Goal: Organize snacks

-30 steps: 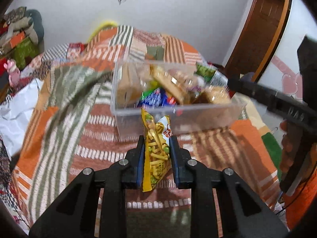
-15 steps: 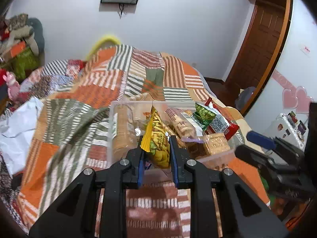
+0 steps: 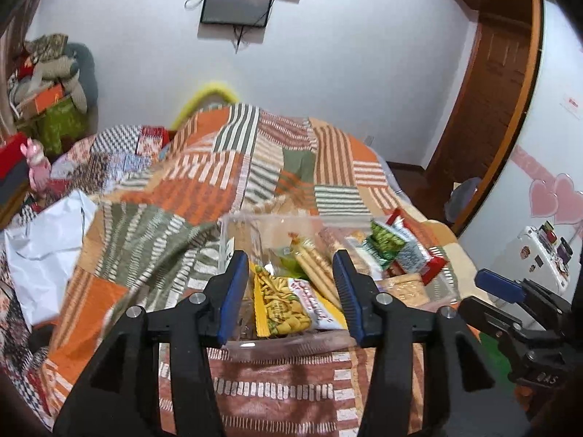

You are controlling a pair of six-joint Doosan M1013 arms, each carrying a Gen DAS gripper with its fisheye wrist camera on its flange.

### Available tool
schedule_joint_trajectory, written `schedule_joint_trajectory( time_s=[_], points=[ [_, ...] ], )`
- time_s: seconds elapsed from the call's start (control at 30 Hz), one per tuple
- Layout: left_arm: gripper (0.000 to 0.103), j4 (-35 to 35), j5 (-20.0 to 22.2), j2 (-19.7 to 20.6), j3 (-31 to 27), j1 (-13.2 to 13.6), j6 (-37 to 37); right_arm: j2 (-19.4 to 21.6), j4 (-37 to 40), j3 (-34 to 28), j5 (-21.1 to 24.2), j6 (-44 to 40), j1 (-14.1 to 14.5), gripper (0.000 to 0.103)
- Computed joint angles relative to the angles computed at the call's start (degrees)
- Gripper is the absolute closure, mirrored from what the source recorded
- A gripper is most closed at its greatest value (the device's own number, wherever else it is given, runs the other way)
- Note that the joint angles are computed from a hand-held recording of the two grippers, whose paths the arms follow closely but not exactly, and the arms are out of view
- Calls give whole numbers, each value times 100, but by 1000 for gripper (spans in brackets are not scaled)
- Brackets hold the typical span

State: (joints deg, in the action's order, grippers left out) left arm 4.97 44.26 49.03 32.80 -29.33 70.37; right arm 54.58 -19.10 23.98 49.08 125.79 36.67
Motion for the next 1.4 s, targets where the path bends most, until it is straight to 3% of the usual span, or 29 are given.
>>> schedule_joint_trajectory(
  time_s=[0.13, 0.2, 0.3, 0.5, 0.63, 0.77, 0.97, 1.2, 1.4],
  points=[
    [54, 420, -548, -420, 628, -112, -84, -190, -213, 275, -174, 136, 41, 41],
    [48, 688, -936, -667, 1012, -174, -246, -325, -431, 456, -280, 280, 86, 40],
    [41, 1005, -1451, -985, 1504, -248, -483, -522, -940, 746, -435, 637, 171, 26],
    [34, 1306, -2057, -1433, 2120, -327, -909, -853, -2002, 1230, -677, 1465, 319, 19],
    [22, 1963, -2351, -1676, 2466, -403, -1475, -1013, -2523, 1452, -765, 1948, 390, 17],
    [9, 2645, -2462, -1839, 2695, -475, -2123, -1135, -2930, 1621, -826, 2312, 468, 15],
    [2, 3024, -2567, -1978, 2902, -508, -2592, -1270, -3471, 1887, -934, 2791, 563, 6],
    [1, 3468, -2565, -2044, 3028, -568, -2969, -1286, -3638, 1928, -984, 2911, 595, 4],
    [1, 3433, -2546, -2047, 3047, -568, -2962, -1323, -3784, 2010, -1013, 3058, 618, 1]
  ],
)
